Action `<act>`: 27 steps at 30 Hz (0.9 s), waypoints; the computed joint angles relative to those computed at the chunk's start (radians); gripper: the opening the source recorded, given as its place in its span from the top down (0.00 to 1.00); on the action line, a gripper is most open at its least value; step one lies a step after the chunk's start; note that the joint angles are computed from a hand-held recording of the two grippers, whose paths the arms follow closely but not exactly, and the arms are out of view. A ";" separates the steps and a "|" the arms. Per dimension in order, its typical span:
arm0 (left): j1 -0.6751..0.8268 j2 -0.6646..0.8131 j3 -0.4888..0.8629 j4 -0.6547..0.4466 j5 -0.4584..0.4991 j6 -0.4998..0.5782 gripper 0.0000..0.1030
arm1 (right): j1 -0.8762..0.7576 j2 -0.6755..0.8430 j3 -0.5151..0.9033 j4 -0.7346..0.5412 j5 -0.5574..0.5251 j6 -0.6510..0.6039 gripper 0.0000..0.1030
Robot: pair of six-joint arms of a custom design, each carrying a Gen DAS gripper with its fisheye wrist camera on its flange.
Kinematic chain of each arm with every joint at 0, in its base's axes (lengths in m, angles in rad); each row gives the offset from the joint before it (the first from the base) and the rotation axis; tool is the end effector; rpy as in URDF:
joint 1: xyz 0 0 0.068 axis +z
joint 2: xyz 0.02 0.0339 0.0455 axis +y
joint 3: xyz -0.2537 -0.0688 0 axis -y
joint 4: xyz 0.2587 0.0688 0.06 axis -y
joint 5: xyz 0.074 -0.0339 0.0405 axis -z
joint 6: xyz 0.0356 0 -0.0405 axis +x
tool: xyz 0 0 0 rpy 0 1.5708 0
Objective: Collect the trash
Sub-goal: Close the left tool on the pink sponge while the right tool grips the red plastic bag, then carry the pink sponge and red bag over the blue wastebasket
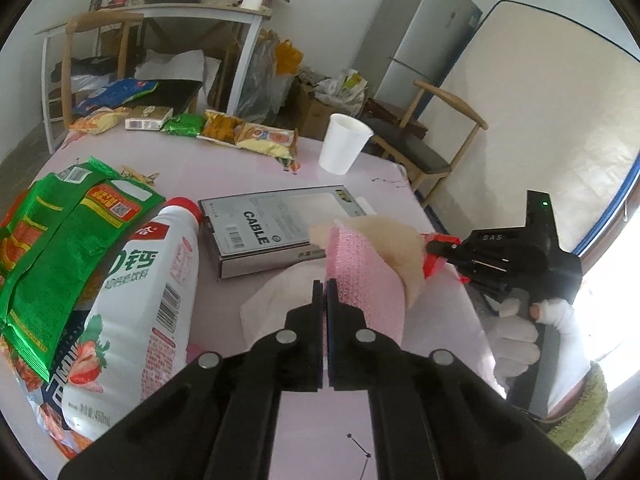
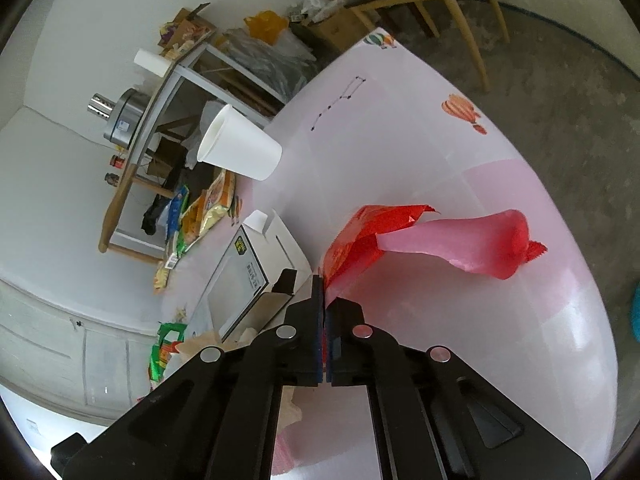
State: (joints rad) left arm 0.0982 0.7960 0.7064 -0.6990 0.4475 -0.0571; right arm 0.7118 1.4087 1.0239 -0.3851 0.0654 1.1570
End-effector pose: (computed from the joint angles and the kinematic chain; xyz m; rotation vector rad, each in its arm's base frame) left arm 0.1810 0.0023 0.2561 0.0369 2.3163 -0.5052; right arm 0.2438 0.2073 0.2461 0.5853 2.4292 0.8021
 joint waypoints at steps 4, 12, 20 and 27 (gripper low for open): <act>0.023 -0.053 -0.003 -0.019 0.044 0.004 1.00 | 0.014 -0.022 0.008 -0.039 0.037 -0.006 1.00; 0.123 -0.132 0.054 -0.140 0.199 0.057 1.00 | 0.058 -0.077 0.035 -0.137 0.127 -0.022 1.00; 0.330 -0.179 0.172 -0.375 0.384 0.236 1.00 | 0.119 -0.144 0.067 -0.247 0.237 -0.030 1.00; 0.592 -0.142 0.300 -0.684 0.560 0.553 1.00 | 0.211 -0.219 0.074 -0.318 0.332 0.009 1.00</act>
